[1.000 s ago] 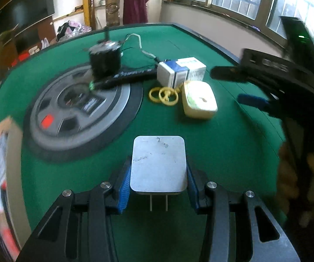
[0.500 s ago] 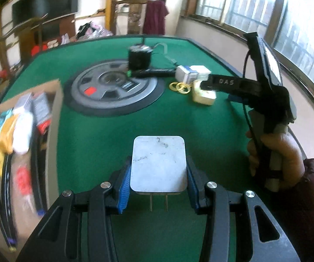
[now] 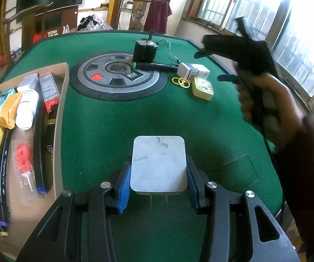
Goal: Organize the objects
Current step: 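Grasp the blue-and-white medicine box with the right tool while the left tool holds the charger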
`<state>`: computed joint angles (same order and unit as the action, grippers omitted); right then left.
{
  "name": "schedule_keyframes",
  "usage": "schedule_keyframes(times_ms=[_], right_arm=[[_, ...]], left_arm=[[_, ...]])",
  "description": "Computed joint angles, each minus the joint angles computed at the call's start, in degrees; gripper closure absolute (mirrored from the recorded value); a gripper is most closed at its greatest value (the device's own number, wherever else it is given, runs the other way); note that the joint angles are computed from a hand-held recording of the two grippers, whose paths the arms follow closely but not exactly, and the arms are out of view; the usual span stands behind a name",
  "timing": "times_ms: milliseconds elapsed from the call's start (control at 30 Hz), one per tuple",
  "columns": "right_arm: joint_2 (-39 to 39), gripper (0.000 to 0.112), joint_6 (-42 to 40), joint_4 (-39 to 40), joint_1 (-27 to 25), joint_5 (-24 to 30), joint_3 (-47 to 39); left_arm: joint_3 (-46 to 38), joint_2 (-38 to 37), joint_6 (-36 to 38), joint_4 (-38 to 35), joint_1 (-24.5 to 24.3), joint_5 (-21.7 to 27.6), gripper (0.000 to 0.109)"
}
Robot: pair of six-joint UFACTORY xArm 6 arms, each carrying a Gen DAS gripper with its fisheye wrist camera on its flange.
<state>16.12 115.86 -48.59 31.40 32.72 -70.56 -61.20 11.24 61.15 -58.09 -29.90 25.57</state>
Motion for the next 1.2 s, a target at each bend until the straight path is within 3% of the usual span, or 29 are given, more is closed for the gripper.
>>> schedule_keyframes(times_ms=[200, 267, 367, 600, 800, 1000, 1200], right_arm=[[6.54, 0.029, -9.3, 13.13, -3.12, 0.19, -6.67], [8.64, 0.045, -12.75, 16.75, -3.03, 1.88, -9.39], [10.36, 0.058, -15.87, 17.36, -2.17, 4.07, -12.46], [15.09, 0.061, -29.22, 20.13, 2.05, 8.86, -20.39], [19.93, 0.061, -43.54, 27.64, 6.63, 7.58, -26.65], [23.5, 0.059, -42.38, 26.74, 9.4, 13.39, -32.54], [23.62, 0.059, -39.64, 26.07, 11.18, 14.82, -32.92]], left_arm=[[-0.31, -0.3, 1.95, -0.82, 1.18, 2.47, 0.07], [-0.93, 0.28, 1.97, -1.06, 1.73, 3.54, 0.07], [-1.9, 1.35, 1.82, -1.2, 2.34, 4.59, 0.07], [-2.69, 2.36, 1.47, -1.74, 3.75, 6.62, 0.07], [-0.91, 0.81, 2.52, -2.73, 3.97, 6.24, 0.07], [1.55, -1.57, 4.43, -3.74, 3.79, 5.29, 0.07], [3.58, -3.71, 5.52, -4.49, 3.95, 3.94, 0.07]])
